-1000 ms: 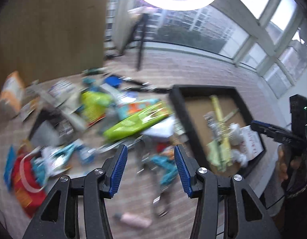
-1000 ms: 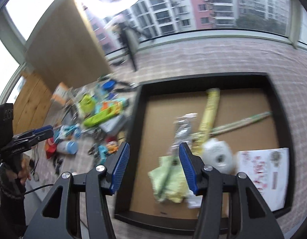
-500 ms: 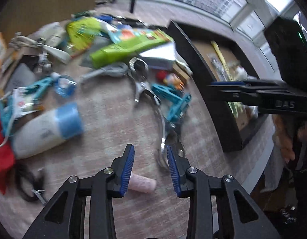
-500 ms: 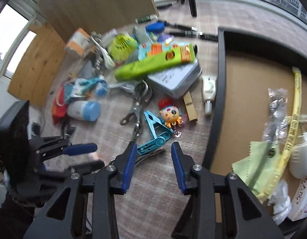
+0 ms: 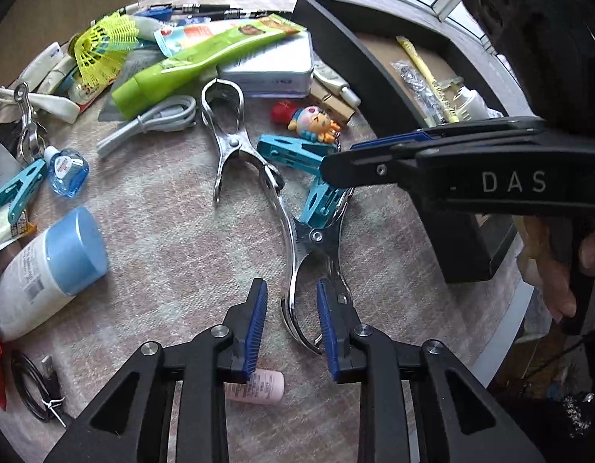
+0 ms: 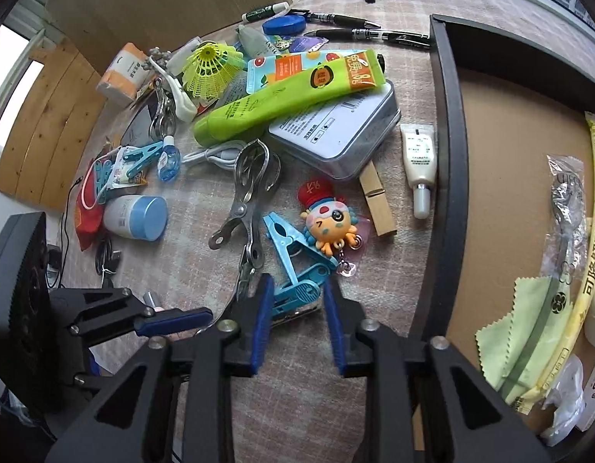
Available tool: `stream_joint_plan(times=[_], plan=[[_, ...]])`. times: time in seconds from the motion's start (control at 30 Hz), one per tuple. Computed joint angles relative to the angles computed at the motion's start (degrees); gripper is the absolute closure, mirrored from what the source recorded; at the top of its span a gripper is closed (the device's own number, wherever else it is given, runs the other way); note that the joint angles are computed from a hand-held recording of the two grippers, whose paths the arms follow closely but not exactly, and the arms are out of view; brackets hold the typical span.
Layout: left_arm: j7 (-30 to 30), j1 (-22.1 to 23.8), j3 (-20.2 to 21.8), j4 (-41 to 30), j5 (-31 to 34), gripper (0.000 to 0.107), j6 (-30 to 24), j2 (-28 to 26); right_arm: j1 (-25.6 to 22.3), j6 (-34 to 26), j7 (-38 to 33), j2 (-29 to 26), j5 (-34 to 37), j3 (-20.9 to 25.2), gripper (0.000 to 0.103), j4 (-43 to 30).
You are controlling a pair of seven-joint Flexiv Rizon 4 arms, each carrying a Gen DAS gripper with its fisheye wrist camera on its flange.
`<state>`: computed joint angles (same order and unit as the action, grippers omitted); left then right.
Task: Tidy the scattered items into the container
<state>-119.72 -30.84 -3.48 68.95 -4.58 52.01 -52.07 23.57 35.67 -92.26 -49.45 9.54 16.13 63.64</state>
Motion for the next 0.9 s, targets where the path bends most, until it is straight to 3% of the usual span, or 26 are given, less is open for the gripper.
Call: stream_joint_plan(times=[0.2, 0.33, 0.6, 0.9], plan=[[-0.77, 0.3, 0.01, 2.3, -0.05, 0.103, 1.74, 1.06, -0.57, 1.35, -0.53, 0.64, 1.32, 0.72, 0.093, 0.82], [-1.39, 0.13, 0.08, 4.99, 0.11, 0.103, 3.65, 2.69, -1.43, 2.6, -1.8, 2.15, 2.48, 1.33, 0.098, 2.32], [-3.16, -0.38, 0.12, 9.18, 0.04, 0.103, 7.39, 6.18, -4.37, 5.9, -3.16, 5.1, 6.74, 2.9, 0.099, 4.26], [-6.39, -1.78, 2.31, 2.35, 2.37, 0.103, 6.29, 5.23, -8.27, 11.12, -3.47, 8.69, 9.84, 1.82, 0.099, 5.5]])
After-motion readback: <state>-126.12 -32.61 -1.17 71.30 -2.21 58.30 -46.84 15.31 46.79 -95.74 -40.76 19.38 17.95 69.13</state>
